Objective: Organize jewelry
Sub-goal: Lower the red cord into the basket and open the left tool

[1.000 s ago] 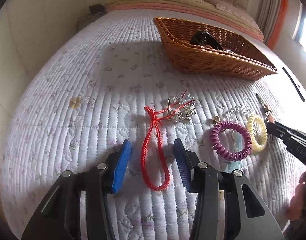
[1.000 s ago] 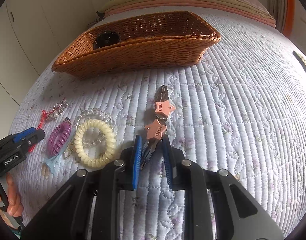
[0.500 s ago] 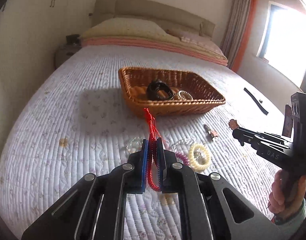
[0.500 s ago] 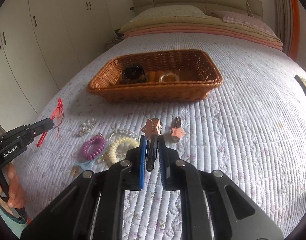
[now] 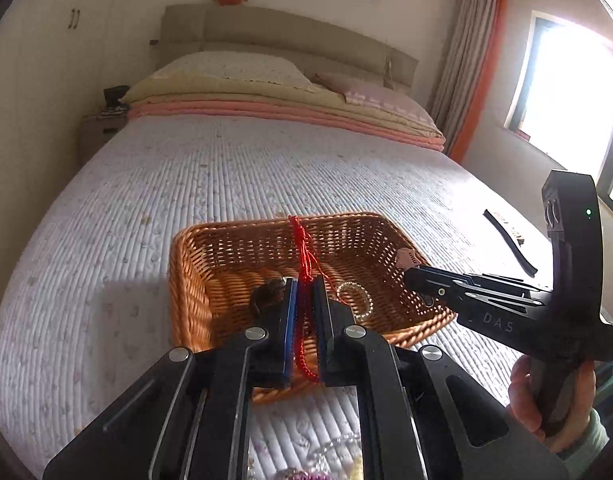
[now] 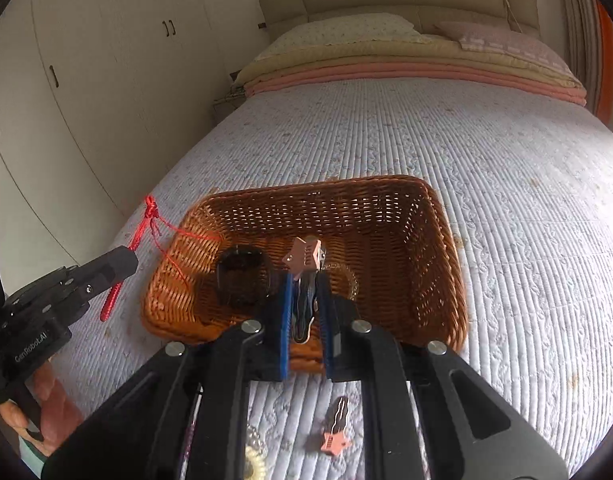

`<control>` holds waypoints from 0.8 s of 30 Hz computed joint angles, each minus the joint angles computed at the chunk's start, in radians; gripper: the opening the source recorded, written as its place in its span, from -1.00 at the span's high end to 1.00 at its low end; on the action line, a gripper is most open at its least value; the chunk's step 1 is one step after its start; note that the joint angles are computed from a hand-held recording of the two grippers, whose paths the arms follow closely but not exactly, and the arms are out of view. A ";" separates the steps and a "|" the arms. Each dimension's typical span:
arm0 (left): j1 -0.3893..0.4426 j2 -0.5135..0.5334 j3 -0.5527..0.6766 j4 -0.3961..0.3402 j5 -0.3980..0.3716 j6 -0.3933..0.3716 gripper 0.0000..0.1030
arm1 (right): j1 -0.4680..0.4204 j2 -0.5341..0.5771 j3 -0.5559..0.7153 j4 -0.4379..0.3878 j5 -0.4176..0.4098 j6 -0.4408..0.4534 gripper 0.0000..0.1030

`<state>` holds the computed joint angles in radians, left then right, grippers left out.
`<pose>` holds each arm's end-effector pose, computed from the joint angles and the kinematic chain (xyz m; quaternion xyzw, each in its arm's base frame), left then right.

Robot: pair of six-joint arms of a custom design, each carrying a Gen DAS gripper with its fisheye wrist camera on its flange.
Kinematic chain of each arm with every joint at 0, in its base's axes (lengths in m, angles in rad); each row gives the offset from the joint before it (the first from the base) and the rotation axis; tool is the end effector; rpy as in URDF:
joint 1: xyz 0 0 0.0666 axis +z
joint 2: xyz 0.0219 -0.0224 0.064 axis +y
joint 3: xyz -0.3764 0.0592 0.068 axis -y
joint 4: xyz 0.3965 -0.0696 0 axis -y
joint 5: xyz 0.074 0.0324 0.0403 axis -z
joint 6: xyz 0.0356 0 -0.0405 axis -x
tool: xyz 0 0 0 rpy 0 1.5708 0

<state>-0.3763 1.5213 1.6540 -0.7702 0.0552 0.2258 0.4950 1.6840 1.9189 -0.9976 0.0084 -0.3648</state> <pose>0.5126 -0.2051 0.4970 0.0795 0.8893 -0.1569 0.4222 0.5254 0.2828 0.5133 -0.0582 0.9176 0.1603 0.3590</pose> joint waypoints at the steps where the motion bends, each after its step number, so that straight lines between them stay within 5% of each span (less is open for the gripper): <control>1: 0.004 0.032 0.030 -0.019 0.005 0.005 0.88 | -0.012 0.031 0.031 -0.020 -0.010 -0.008 0.80; 10: 0.025 0.167 0.116 -0.095 0.031 0.034 0.86 | -0.042 0.192 0.174 -0.141 -0.051 -0.016 0.78; 12: 0.028 0.163 0.113 -0.097 0.039 0.033 0.69 | -0.041 0.199 0.180 -0.146 -0.053 -0.018 0.77; 15: 0.034 0.123 0.073 -0.062 0.054 0.043 0.12 | -0.042 0.188 0.166 -0.134 -0.059 -0.022 0.71; 18: 0.036 0.071 0.028 -0.033 0.069 0.051 0.10 | -0.038 0.168 0.152 -0.132 -0.040 -0.027 0.49; 24: 0.041 -0.057 -0.064 -0.004 0.064 0.076 0.10 | -0.024 0.064 0.050 -0.084 -0.041 -0.026 0.49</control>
<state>-0.3354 1.4639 1.5901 -0.7744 0.1193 0.3013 0.4714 1.7482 1.9689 -1.0816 -0.0329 -0.3912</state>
